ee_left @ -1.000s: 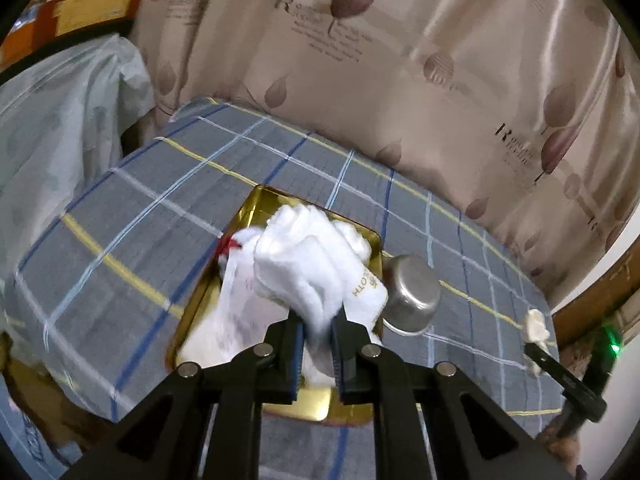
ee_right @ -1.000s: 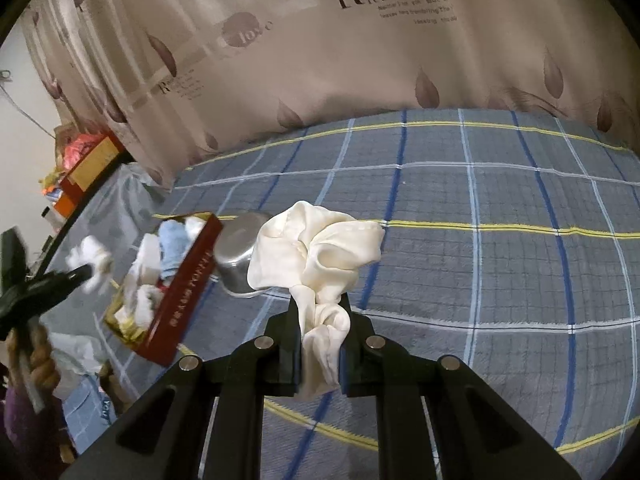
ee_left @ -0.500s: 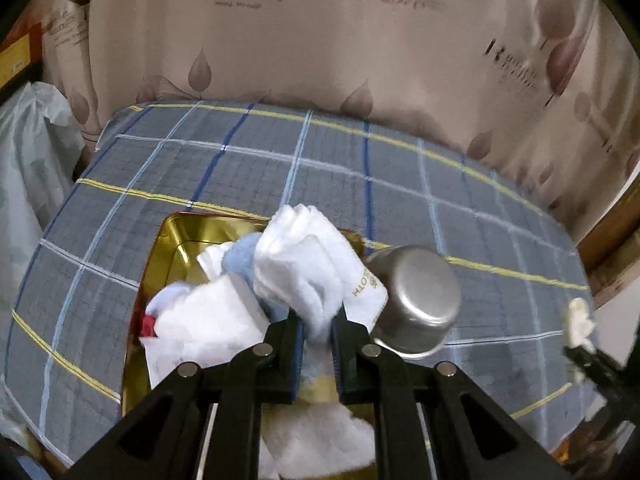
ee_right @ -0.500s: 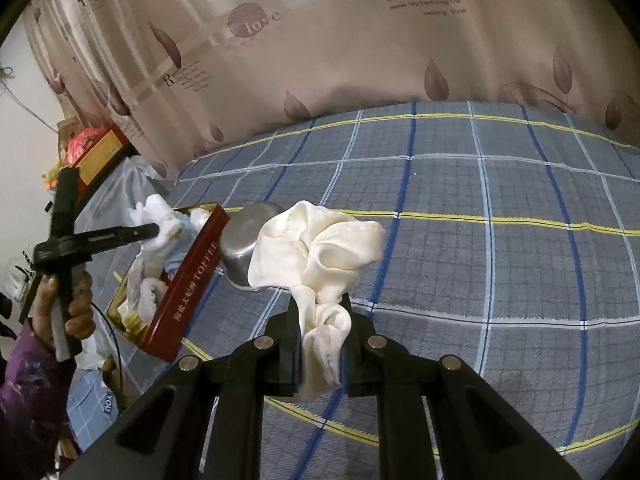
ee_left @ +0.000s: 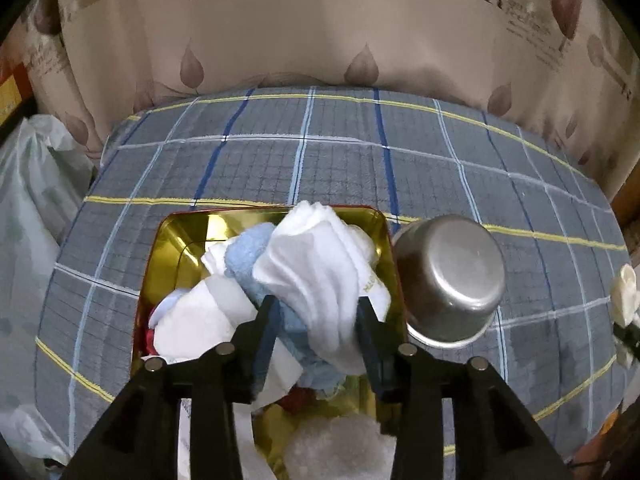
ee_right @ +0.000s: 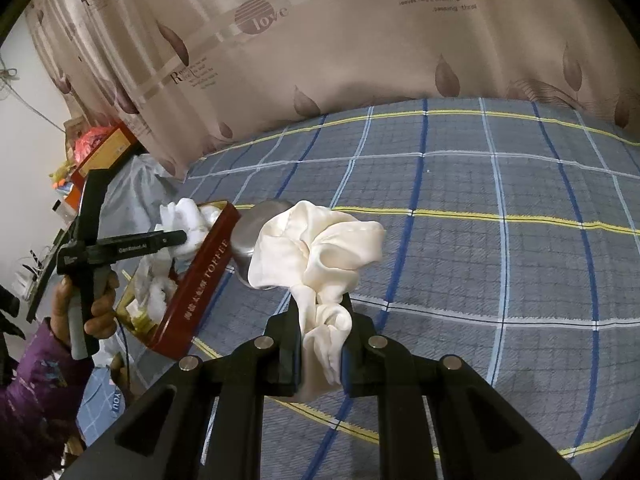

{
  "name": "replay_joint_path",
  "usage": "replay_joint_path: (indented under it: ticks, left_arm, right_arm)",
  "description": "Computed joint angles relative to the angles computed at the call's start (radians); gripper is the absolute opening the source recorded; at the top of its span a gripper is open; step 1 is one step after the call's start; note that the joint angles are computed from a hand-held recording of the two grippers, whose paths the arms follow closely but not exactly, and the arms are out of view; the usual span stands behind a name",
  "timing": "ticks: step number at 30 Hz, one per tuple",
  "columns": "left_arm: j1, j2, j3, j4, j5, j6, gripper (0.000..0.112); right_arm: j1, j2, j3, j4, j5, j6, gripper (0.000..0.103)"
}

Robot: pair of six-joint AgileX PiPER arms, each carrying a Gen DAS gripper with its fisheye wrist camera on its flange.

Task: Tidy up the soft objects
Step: 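Hold the white sock over the tray with the left gripper while the right gripper grasps the cream cloth, then release the sock into the tray with the left gripper while the right gripper carries the cream cloth toward it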

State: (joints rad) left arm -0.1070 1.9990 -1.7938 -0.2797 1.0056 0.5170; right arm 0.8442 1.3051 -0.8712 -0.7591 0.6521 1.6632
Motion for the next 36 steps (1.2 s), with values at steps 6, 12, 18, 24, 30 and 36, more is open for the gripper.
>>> replay_joint_path:
  ticks: [6,12,18,24,30,36]
  left_arm:
    - [0.006,-0.069,0.056,0.007,-0.045,0.014,0.043]
    - [0.102,-0.214,0.173,-0.076,-0.098,0.019,0.043]
    - [0.252,-0.439,0.432,-0.121,-0.166,0.005,0.043]
    - [0.504,-0.640,0.746,-0.344,-0.260,0.189,0.044]
    - [0.544,-0.660,0.795,-0.351,-0.308,0.234,0.047]
    - [0.578,-0.607,0.760,-0.392,-0.248,0.271,0.047]
  right_arm:
    - [0.027,0.005,-0.028,-0.008,0.016,-0.002,0.014]
    - [0.065,0.042,-0.108,-0.003,0.007,-0.041,0.014]
    - [0.066,0.178,-0.277,0.104,-0.075,-0.208,0.015]
    - [0.053,0.380,-0.531,0.300,-0.113,-0.459,0.015]
    - [0.032,0.630,-0.841,0.475,-0.026,-0.655,0.015]
    - [0.019,0.862,-1.180,0.505,0.196,-0.773,0.015]
